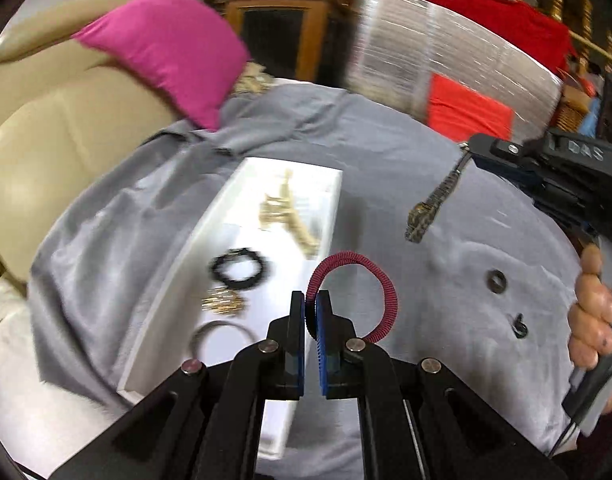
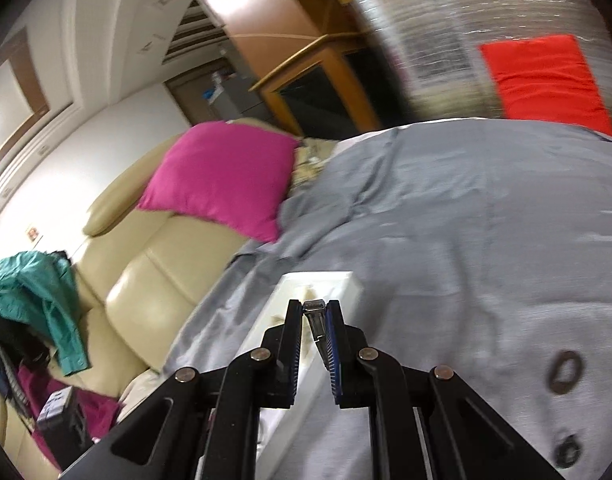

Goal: Organize jewelry
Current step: 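Carry the red hair tie with the left tool while the right tool carries the watch over the white box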

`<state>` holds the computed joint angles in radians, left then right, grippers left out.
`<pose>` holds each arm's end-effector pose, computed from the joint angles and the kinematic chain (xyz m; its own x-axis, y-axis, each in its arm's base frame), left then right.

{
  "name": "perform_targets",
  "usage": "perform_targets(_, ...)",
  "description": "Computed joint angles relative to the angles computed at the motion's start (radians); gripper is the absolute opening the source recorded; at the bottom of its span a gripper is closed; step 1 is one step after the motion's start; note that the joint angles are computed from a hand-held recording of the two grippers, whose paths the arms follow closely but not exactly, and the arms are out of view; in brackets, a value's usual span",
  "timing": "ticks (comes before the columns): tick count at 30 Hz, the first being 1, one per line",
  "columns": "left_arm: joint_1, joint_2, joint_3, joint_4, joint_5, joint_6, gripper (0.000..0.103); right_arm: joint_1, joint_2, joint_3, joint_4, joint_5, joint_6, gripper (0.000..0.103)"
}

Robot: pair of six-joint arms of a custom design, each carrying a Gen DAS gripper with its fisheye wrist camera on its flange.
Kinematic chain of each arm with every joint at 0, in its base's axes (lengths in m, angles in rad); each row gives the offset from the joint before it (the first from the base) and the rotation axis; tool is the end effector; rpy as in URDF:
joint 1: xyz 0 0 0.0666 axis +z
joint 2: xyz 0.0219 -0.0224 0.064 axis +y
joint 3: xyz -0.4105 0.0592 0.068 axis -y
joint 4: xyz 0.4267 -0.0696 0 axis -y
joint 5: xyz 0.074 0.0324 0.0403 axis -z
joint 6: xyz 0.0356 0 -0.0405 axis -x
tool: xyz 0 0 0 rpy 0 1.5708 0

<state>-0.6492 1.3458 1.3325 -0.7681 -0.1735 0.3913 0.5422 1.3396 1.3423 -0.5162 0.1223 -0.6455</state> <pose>0.4022 -0.2980 0.4633 -0.7085 0.0661 -0.7026 0.2463 0.9562 -0.1584 0.4443 0.2621 0.4930 -0.5895 0.3420 -0.7318 -0.0833 0.8754 0.4761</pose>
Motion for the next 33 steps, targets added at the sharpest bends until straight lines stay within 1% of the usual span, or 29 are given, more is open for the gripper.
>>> perform_targets(2, 0.027, -0.02, -0.019, -0.008, -0.018, 0.022, 0.005, 0.026, 0.025, 0.023, 0.006, -0.011, 0.006, 0.013)
perform_targets(7, 0.09, -0.064, -0.073, -0.025, -0.028, 0.069, 0.005, 0.08, 0.081, 0.059, 0.027, -0.041, 0.012, 0.013)
perform_targets(12, 0.116, -0.078, -0.094, -0.045, -0.051, 0.077, 0.005, 0.12, 0.13, 0.08, 0.023, -0.067, 0.016, 0.013)
perform_targets(20, 0.128, -0.076, -0.097, -0.063, -0.055, 0.078, 0.005, 0.153, 0.178, 0.1, -0.013, -0.093, 0.025, 0.013)
perform_targets(29, 0.132, -0.061, -0.088, -0.085, -0.061, 0.077, 0.005, 0.151, 0.207, 0.113, -0.054, -0.103, 0.022, 0.013)
perform_targets(33, 0.133, -0.05, -0.081, -0.107, -0.062, 0.075, 0.005, 0.147, 0.213, 0.114, -0.064, -0.097, 0.016, 0.013)
